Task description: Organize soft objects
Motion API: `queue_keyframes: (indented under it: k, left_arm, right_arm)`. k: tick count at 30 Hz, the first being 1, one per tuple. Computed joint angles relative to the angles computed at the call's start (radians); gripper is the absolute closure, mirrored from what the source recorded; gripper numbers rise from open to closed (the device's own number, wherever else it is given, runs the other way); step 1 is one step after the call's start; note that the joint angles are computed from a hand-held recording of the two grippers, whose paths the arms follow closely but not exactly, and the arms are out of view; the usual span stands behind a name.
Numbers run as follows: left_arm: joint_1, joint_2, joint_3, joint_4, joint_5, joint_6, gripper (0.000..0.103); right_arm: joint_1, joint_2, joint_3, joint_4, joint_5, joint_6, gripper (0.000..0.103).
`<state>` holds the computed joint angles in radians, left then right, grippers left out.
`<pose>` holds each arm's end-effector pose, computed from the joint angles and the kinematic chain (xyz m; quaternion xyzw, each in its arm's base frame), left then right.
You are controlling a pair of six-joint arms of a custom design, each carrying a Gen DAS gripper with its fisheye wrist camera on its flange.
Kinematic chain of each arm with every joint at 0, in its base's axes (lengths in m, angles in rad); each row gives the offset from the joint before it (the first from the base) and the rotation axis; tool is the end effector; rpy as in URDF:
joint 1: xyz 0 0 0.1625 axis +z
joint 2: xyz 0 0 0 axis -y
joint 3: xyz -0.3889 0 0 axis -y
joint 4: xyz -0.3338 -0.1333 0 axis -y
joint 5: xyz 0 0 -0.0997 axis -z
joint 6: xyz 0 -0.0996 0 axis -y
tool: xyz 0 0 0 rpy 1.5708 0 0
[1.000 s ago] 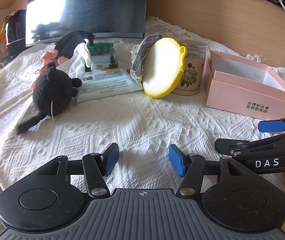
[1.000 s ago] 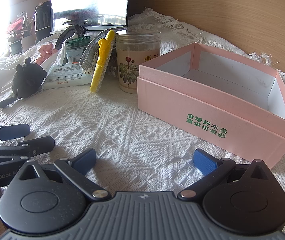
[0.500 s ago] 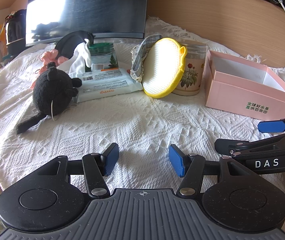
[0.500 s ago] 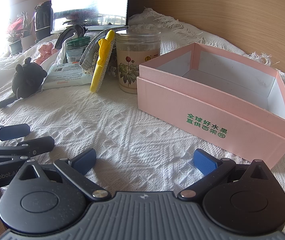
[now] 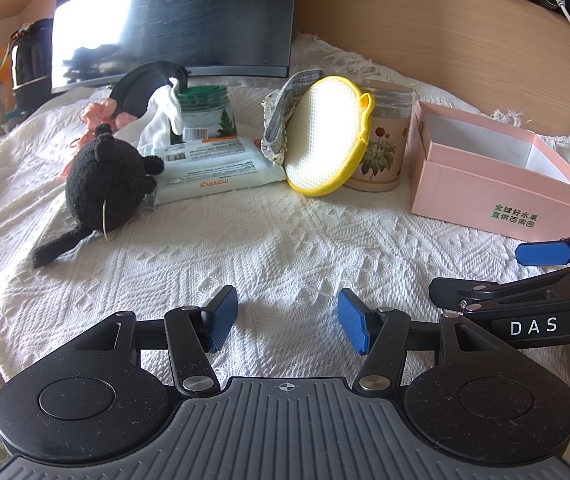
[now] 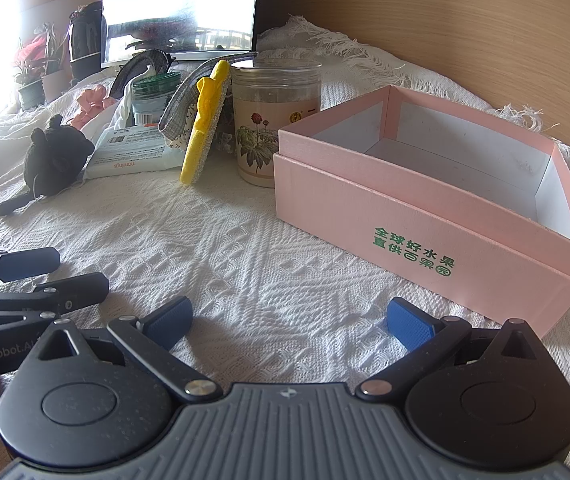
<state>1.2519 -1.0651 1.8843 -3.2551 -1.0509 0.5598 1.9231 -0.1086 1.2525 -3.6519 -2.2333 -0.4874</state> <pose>0.0021 -0.5765 0.2787 0.2757 0.8399 -0.3741 0.2803 0.2909 -0.5825 -0.0653 0.2098 -0.8303 0.4065 0.3183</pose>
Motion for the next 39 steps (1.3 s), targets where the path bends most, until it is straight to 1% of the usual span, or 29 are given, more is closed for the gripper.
queue_keyframes:
  k: [27, 35, 37, 38, 39]
  left_arm:
    - [0.0, 0.0, 0.0, -0.002, -0.001, 0.001, 0.042]
    - [-0.006, -0.006, -0.013, 0.04, 0.019, -0.03, 0.042]
    - [-0.009, -0.005, -0.021, 0.059, 0.029, -0.034, 0.042]
    - [-0.014, -0.006, -0.036, 0.099, 0.041, -0.039, 0.042]
    - [-0.015, -0.008, -0.045, 0.128, 0.045, -0.045, 0.042]
  right_arm:
    - [0.0, 0.0, -0.001, 0.002, 0.0, 0.0, 0.0]
    - [0.0, -0.004, 0.008, -0.001, 0.003, 0.004, 0.0]
    - [0.001, -0.018, 0.016, 0.035, 0.0, 0.021, 0.0]
    - [0.003, -0.034, 0.017, 0.09, -0.01, 0.049, 0.0]
    - [0.004, -0.05, 0.023, 0.118, -0.015, 0.062, 0.0]
